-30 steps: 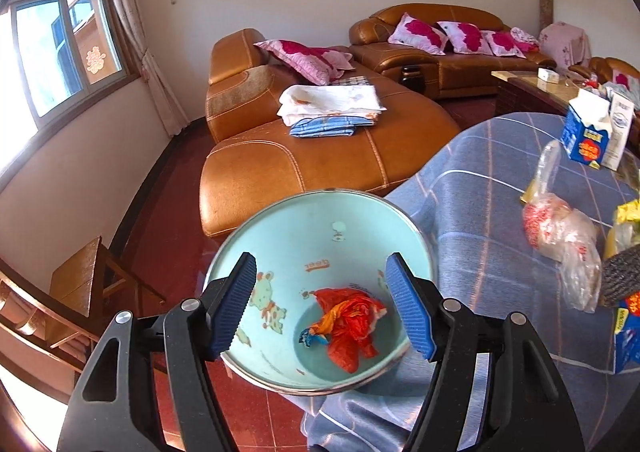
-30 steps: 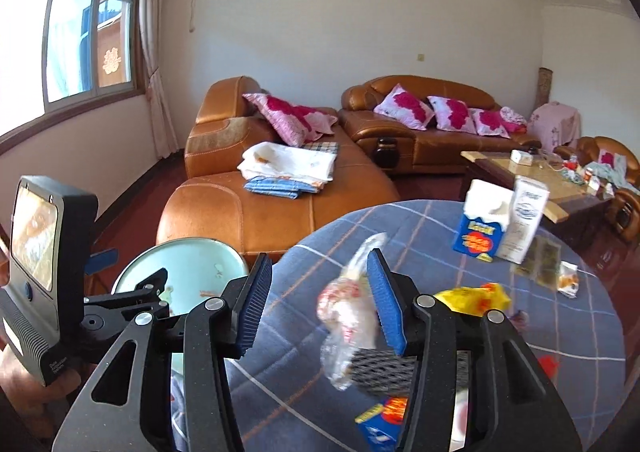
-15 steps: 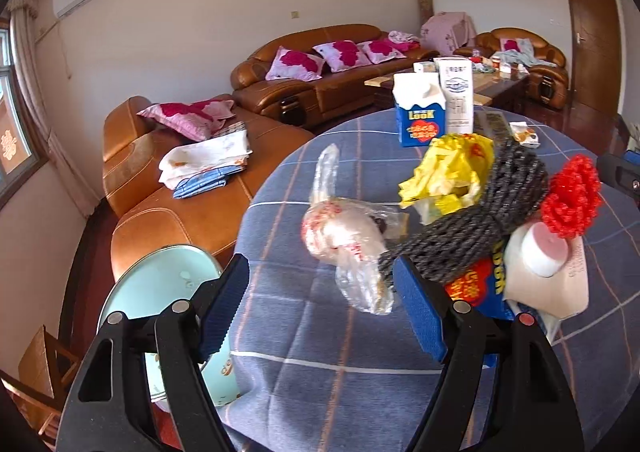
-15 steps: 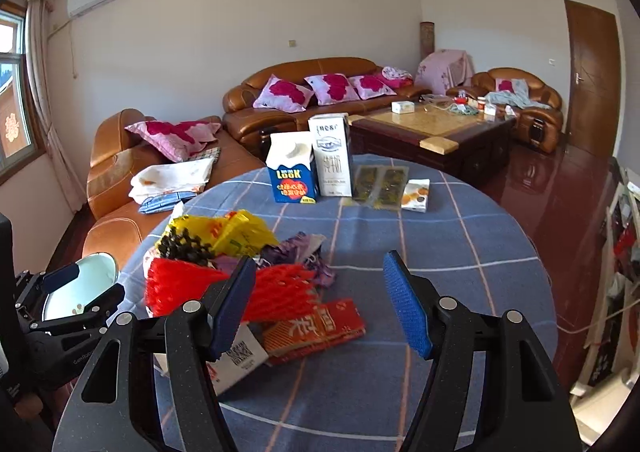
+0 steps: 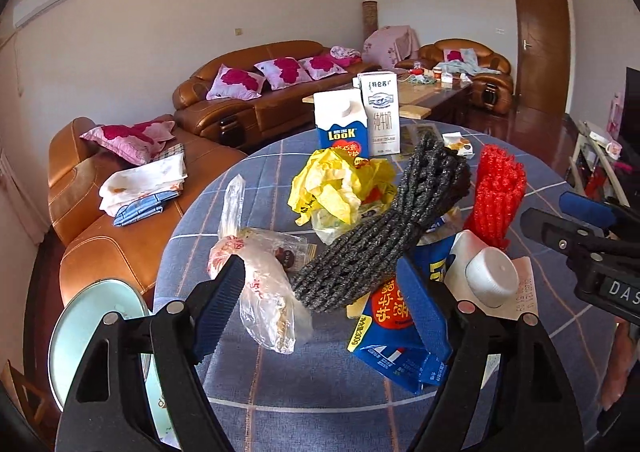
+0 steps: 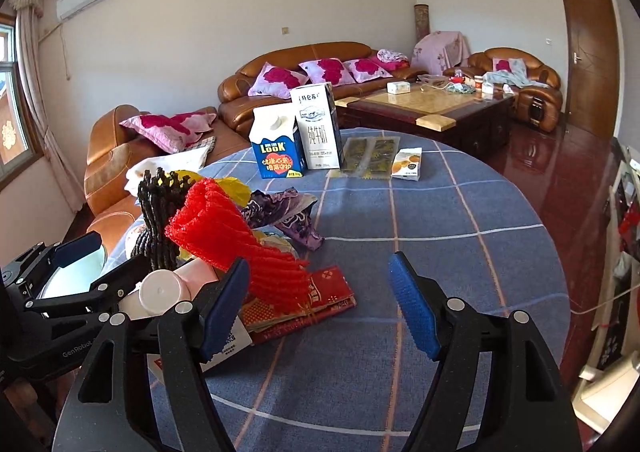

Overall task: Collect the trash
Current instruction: 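Grasp the clear plastic bag with the left tool while the right tool grasps the red mesh net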

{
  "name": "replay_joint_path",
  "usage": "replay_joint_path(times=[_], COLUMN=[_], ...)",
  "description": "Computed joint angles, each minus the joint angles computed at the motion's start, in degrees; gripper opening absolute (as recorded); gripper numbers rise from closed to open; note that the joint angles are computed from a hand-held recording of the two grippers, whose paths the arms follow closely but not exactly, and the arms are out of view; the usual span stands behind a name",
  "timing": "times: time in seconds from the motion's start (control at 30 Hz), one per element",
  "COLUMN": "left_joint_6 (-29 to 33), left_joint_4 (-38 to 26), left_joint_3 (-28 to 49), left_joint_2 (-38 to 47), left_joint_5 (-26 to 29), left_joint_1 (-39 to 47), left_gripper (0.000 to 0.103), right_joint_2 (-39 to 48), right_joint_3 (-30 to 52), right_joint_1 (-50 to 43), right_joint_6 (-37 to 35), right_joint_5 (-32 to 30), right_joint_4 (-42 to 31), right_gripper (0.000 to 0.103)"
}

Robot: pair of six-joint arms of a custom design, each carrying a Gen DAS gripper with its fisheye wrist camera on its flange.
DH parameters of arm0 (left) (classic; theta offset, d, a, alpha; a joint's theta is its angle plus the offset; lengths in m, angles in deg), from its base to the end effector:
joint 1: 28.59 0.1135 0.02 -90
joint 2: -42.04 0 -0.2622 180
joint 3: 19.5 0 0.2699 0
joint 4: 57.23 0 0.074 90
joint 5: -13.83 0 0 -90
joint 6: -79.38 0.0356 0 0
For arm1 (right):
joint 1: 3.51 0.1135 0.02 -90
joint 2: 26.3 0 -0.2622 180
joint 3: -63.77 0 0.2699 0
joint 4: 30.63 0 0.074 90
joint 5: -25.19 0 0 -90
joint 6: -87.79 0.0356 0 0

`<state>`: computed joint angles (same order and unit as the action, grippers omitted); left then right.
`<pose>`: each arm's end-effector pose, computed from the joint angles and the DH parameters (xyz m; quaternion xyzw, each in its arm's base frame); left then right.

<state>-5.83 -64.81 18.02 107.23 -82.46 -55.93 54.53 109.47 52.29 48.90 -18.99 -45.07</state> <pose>0.2135 -0.1060 0.1630 0.2211 0.8590 -0.0420 0.4598 0.1690 0.2032 0.1418 0.0990 0.8692 0.0382 0.4830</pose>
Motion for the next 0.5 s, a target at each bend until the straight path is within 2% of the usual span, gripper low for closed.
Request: replay_joint_path(times=[0.03,0.1,0.2,0.27,0.33,0.37,0.4,0.5], left_joint_6=[0.36,0.72,0.95,1.54,1.99,1.91,1.76,1.66], left_joint_4=[-0.26,-0.74,-1.16,-1.99,-3.02,-3.50,-4.22,-4.61], left_joint_3=[-0.08,-0.29,0.23,0.62,1.52,1.85,2.21,1.84], left_joint_2=[-0.32,-0.86,-0.71,-0.64,0.41,0.87,1.01,-0.83], left_joint_5=[0.09,1.09,1.39,2.88,2.78,2.84,4.08,4.74], left_joint_1=[-0.45,-0.85,-1.36,-0.93,-0.94,-0.67,0.15,2.10], left_gripper=[0.068,0.061,0.060,0.047,0.011,0.004,0.000,0.000], right_joint_2=[0.14,0.34,0.09,0.06,-0.70,-0.89,-1.19,-2.27], right_joint_3=[-0.04,-0.26,-0.69,-1.08,-1.55,-1.63,-1.73,-2.03], right_joint_1=[-0.15,-0.16,-0.15,0.48,0.32,0.38,0.42,0.16], right_joint_6=[0.01,0.27,0.21,0.59,0.56,0.63,0.73,0.72], right_joint_5=[-0.33,-0.33,-0.46,0.24,0.28,0.47,0.69,0.85], right_joint_4=[0.42,0.81,1.31,1.50,1.61,1.56,1.35,0.88], right_gripper=[0.071,0.072,0.072,0.072,0.072,0.072,0.072,0.072])
